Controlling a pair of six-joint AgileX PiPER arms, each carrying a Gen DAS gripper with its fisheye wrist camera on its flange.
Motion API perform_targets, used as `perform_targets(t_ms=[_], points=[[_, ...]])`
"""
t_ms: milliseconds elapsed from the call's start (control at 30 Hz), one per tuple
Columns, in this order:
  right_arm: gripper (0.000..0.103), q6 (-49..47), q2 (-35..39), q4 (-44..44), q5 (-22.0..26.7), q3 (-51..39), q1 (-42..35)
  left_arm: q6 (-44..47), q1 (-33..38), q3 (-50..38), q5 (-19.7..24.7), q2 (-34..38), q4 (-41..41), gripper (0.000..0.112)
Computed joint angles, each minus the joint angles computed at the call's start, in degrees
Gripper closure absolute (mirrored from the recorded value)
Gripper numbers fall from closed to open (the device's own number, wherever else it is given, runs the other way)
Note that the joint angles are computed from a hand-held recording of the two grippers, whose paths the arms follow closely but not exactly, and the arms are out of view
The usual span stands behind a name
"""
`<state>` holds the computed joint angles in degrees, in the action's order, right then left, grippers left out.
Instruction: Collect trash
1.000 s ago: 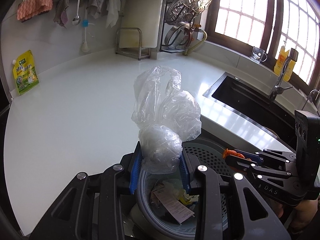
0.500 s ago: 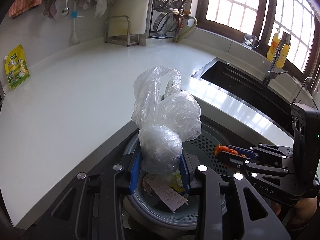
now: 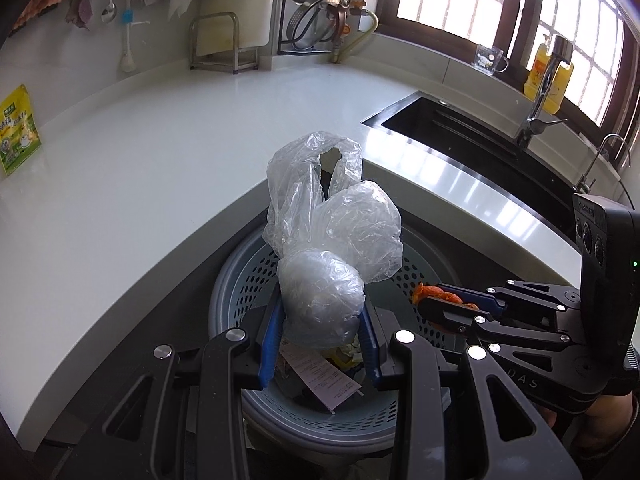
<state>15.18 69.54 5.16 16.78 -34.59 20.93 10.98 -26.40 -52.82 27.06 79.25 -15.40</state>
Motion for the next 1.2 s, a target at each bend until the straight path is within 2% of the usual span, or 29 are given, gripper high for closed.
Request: perform_targets(t_ms=[333,533,667,733,800,867,933,967,1000,1033,1200], points=[[0.084,-6.93,2.08,6.39,-1.14,0.28,-1.86,1.06,-0.57,0.04,0.03,2.42,-1.35,0.079],[0.083,-5.77,2.79,4.86,-1.58,0.36,-1.92,1.13,-0.57,0.02,0.00,3.11,-1.36,0.078],[0.082,-9.59,3.41,8.58,-1.46,0.36,-2.55,1.34,-0.75,-0.11,0.12,3.79,-1.52,0.077],[0.081,-8.98,3.47,7.64,-1.49,0.49,-2.63,1.39,-0.70,-0.27,0.30,4.42,-1.60,0.075],[0.073,-6.52,3.24,5.35,-1.57,0.81,-2.38,1.19,-0.62,-0.16,0.32,4.73,-1.48,0.074],[0.057,0.53,2.54,-1.26,-1.78,1.19,-1.64,1.23,-0.19,-0.05,0.46,4.90,-1.49,0.068],[0.049,8.09,1.83,-8.71,-1.04,1.23,-0.53,-0.55,0.04,0.34,-0.04,4.50,-0.13,0.052],[0.038,11.41,1.34,-11.70,-0.79,1.42,-0.11,-0.98,0.33,0.77,-0.47,4.00,-0.07,0.048],[0.033,14.08,0.88,-14.06,-0.42,1.65,0.20,-1.17,0.66,1.19,-0.94,3.52,-0.22,0.040],[0.030,17.33,0.40,-16.93,-0.11,1.93,0.59,-1.92,0.84,1.44,-1.31,3.14,0.21,0.035],[0.024,23.36,-1.29,-21.69,1.42,2.90,1.74,-3.22,1.36,1.56,-1.00,1.77,0.39,0.028]])
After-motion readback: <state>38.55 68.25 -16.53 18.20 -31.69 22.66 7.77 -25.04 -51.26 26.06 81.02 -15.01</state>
